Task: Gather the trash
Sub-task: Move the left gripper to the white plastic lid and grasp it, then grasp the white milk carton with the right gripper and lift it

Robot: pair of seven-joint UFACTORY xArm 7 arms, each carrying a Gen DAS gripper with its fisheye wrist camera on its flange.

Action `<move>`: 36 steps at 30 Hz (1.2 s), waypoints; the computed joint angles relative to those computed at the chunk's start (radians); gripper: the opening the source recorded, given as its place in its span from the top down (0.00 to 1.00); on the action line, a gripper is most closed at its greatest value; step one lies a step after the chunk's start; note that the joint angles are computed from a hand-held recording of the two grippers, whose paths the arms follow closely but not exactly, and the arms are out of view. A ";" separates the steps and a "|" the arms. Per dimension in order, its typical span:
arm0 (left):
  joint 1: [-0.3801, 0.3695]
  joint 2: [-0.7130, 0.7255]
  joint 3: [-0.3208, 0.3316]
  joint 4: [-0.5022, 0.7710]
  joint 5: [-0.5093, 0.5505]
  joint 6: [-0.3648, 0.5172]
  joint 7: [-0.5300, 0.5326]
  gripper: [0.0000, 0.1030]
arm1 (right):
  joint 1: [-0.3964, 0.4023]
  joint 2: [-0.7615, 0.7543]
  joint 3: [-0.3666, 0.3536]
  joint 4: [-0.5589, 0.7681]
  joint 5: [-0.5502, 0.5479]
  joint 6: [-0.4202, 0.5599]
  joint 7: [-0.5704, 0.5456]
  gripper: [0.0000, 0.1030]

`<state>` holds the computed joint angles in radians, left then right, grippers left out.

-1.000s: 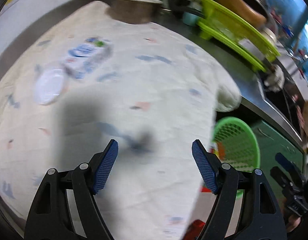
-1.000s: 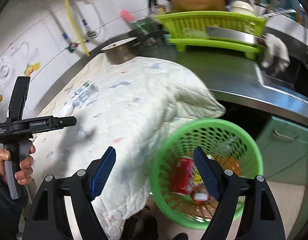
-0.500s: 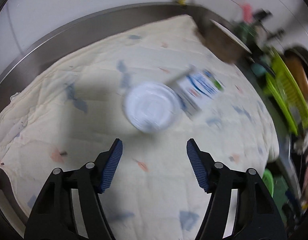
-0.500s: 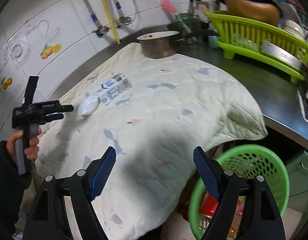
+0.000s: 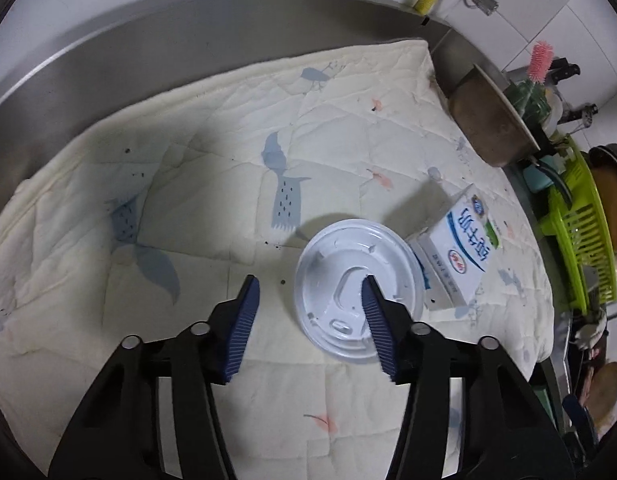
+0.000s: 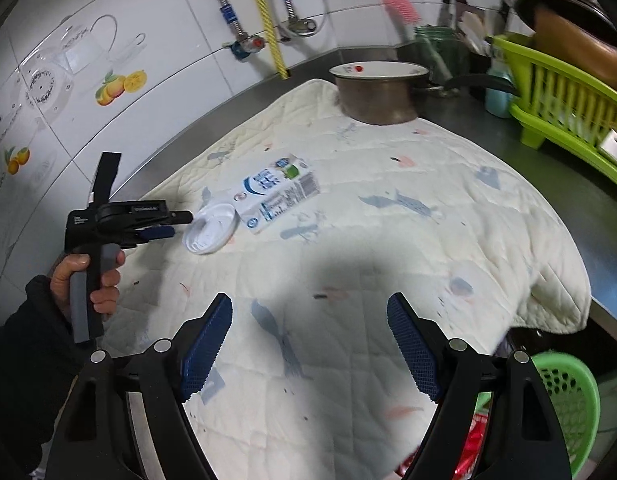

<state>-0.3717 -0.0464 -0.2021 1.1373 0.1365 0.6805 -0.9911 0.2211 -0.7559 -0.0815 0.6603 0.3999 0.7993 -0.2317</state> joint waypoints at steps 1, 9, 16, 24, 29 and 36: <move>0.001 0.006 0.002 -0.002 -0.011 -0.010 0.012 0.55 | 0.008 0.017 0.001 0.009 0.002 -0.005 -0.005 0.25; 0.006 0.017 0.013 -0.027 -0.074 -0.063 0.074 0.69 | 0.034 0.107 0.016 0.056 0.016 -0.039 -0.029 0.25; 0.003 0.023 0.012 -0.046 -0.090 -0.094 0.103 0.94 | 0.044 0.206 0.026 0.115 0.039 -0.054 -0.041 0.25; 0.008 -0.062 -0.001 -0.102 -0.023 -0.074 0.045 0.96 | 0.051 0.340 0.051 0.217 0.087 -0.069 -0.035 0.25; 0.020 -0.164 -0.012 -0.180 -0.037 -0.073 0.033 0.96 | 0.044 0.483 0.071 0.345 0.140 -0.036 0.009 0.25; 0.032 -0.251 -0.015 -0.262 -0.089 -0.078 0.057 0.96 | 0.000 0.696 0.145 0.550 0.113 0.008 0.249 0.25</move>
<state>-0.3399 -0.2971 -0.2171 0.8753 0.0473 0.6027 -0.9338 0.2215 -0.0601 0.0631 1.2099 0.5134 0.8077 0.0177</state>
